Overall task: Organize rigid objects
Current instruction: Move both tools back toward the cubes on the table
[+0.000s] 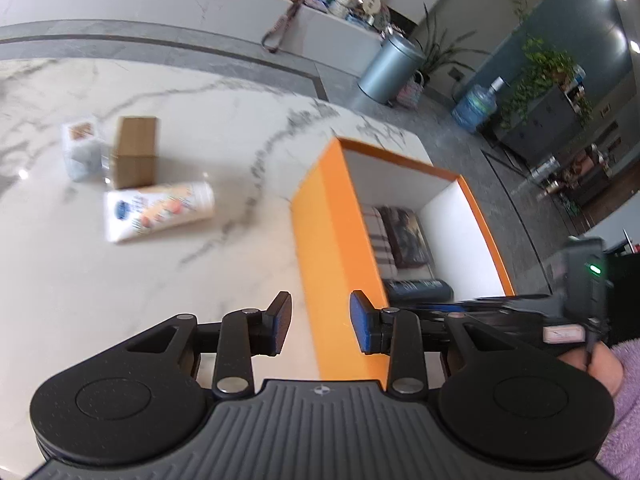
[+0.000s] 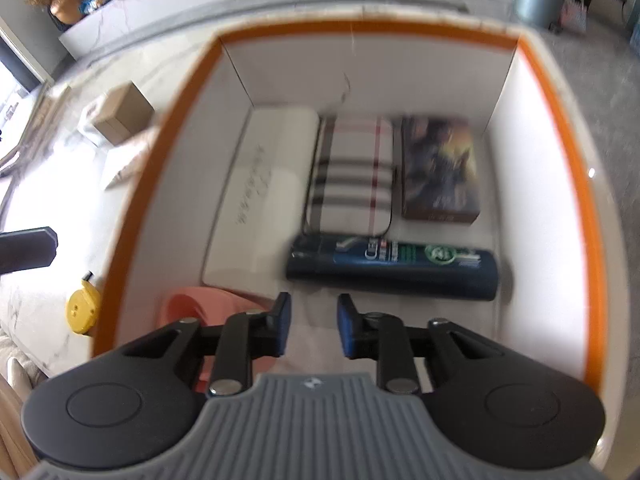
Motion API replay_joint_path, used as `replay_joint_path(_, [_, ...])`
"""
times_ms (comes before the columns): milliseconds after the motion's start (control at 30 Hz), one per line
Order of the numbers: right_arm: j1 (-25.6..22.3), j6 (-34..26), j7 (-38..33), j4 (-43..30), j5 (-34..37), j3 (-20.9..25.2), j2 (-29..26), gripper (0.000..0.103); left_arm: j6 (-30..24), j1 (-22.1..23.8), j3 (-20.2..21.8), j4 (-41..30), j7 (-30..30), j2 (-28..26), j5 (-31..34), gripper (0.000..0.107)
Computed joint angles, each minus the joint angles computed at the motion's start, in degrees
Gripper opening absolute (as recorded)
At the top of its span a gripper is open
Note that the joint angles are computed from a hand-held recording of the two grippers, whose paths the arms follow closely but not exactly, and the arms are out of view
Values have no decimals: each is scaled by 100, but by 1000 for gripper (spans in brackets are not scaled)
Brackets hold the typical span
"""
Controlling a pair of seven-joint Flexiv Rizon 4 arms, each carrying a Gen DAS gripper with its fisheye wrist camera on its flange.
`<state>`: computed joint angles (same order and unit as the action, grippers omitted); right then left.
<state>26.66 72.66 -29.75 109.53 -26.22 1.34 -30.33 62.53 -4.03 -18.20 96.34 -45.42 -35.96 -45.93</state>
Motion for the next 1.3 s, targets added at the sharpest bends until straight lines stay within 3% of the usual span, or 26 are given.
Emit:
replay_joint_path(133, [726, 366, 980, 383, -1139, -948, 369, 35, 137, 123, 116, 38, -100, 118, -54, 40])
replay_joint_path(300, [1557, 1084, 3098, 526, -3358, -2268, 584, 44, 271, 269, 261, 118, -188, 211, 16, 41])
replay_joint_path(400, [1644, 1311, 3773, 202, -4047, -2442, 435, 46, 368, 398, 188, 259, 22, 242, -39, 42])
replay_joint_path(467, [1595, 1262, 3834, -44, -4083, -2238, 314, 46, 364, 439, 184, 338, 212, 252, 22, 43])
replay_joint_path(633, [1109, 812, 3106, -689, -3312, -1094, -242, 47, 276, 466, 278, 259, 364, 93, 270, 44])
replay_joint_path(767, [845, 277, 1791, -1265, -2492, -398, -664, 49, 208, 570, 207, -102, 480, -201, 343, 44])
replay_joint_path(867, [781, -189, 958, -1832, -1967, -218, -970, 52, 167, 531, 272, -592, 454, -519, 559, 53])
replay_joint_path(1000, [745, -680, 168, -2671, -1392, -172, -1394, 52, 653, 465, 281, -1309, 662, -1048, 1045, 62])
replay_joint_path(1133, [777, -893, -290, -3516, -929, -221, -1859, 62, 504, 712, -78, -2179, 1374, -1692, 1308, 78])
replay_joint_path(1300, [810, -1086, -557, -4507, -431, -267, -2452, 66, 341, 486, 240, -3267, 2006, -2399, 1987, 88])
